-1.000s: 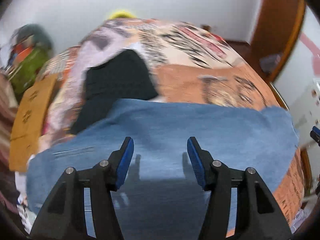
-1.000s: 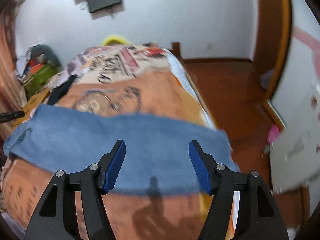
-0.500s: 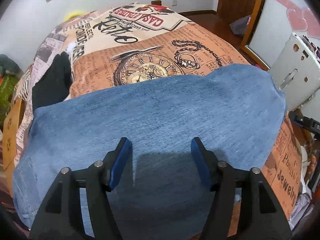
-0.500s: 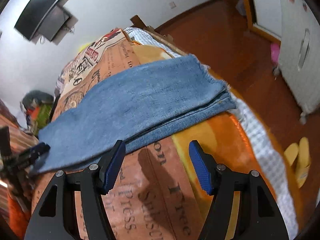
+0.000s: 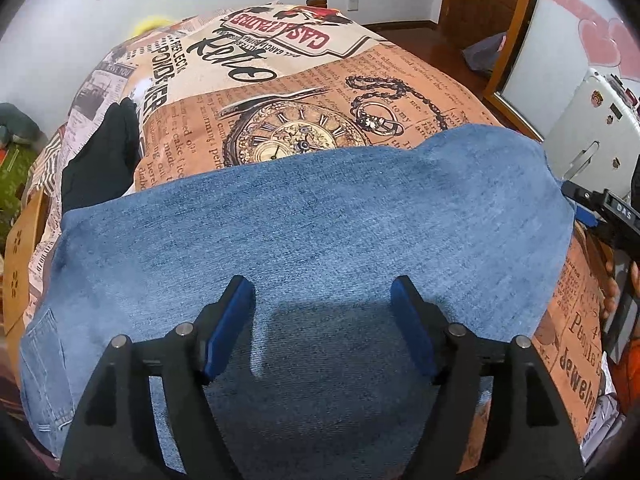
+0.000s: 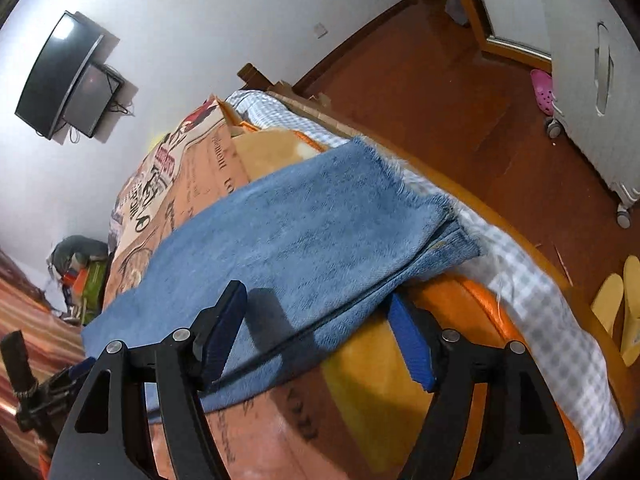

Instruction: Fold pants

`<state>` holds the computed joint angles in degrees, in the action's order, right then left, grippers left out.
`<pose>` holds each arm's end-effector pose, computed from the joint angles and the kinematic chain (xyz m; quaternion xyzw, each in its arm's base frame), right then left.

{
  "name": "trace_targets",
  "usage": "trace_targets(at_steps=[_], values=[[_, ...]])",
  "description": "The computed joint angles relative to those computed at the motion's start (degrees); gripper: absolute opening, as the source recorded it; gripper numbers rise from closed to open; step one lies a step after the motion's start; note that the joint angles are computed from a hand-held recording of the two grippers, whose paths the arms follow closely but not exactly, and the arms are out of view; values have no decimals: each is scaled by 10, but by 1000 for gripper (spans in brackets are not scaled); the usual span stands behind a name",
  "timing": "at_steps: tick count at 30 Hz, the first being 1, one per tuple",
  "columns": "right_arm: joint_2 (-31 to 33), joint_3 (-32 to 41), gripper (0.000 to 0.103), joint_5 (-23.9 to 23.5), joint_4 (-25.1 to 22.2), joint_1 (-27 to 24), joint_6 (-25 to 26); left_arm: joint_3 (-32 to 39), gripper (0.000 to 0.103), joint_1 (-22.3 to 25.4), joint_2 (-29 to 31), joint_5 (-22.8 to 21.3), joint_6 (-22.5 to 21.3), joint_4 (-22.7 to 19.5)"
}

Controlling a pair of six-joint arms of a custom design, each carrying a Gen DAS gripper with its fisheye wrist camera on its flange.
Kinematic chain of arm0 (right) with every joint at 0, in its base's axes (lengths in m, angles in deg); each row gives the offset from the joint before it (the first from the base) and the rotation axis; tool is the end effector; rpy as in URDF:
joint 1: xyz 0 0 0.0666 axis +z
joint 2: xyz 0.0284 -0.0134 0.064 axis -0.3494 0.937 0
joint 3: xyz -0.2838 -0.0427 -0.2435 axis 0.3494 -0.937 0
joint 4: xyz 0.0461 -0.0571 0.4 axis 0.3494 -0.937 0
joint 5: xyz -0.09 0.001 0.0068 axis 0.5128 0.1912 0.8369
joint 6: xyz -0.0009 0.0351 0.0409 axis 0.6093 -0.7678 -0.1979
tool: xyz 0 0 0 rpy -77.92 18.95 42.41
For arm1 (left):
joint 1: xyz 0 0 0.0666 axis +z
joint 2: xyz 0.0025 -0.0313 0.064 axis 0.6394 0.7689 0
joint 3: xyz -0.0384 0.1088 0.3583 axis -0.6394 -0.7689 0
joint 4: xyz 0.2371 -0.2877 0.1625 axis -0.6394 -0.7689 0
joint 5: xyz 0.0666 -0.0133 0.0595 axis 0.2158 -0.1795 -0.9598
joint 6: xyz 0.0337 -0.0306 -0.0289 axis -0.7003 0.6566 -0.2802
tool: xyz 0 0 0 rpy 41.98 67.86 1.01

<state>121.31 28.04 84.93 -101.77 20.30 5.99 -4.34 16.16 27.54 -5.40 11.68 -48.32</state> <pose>0.3324 0.2727 0.3702 0.2972 0.8774 0.2213 0.3047 0.4994 -0.2172 0.3402 0.2165 0.9497 -0.0234 0.2253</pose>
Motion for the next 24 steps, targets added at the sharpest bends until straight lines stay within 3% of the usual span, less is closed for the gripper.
trace_targets(at_steps=[1,3,6,11,16,24], values=[[2,1,59,3,-1,-3,2,-1,73,0,0,0,0,1],[4,1,37,-1,-7,-13,6,-2,73,2,-1,2,3,4],[-6,-7,23,1,1,-19,10,-2,73,3,-2,4,7,5],[-8,36,18,68,-49,4,65,-10,72,13,-20,14,19,9],[-14,81,15,116,-66,18,108,-28,72,35,-55,20,23,24],[37,199,10,146,-25,50,232,-58,72,86,-107,40,26,47]])
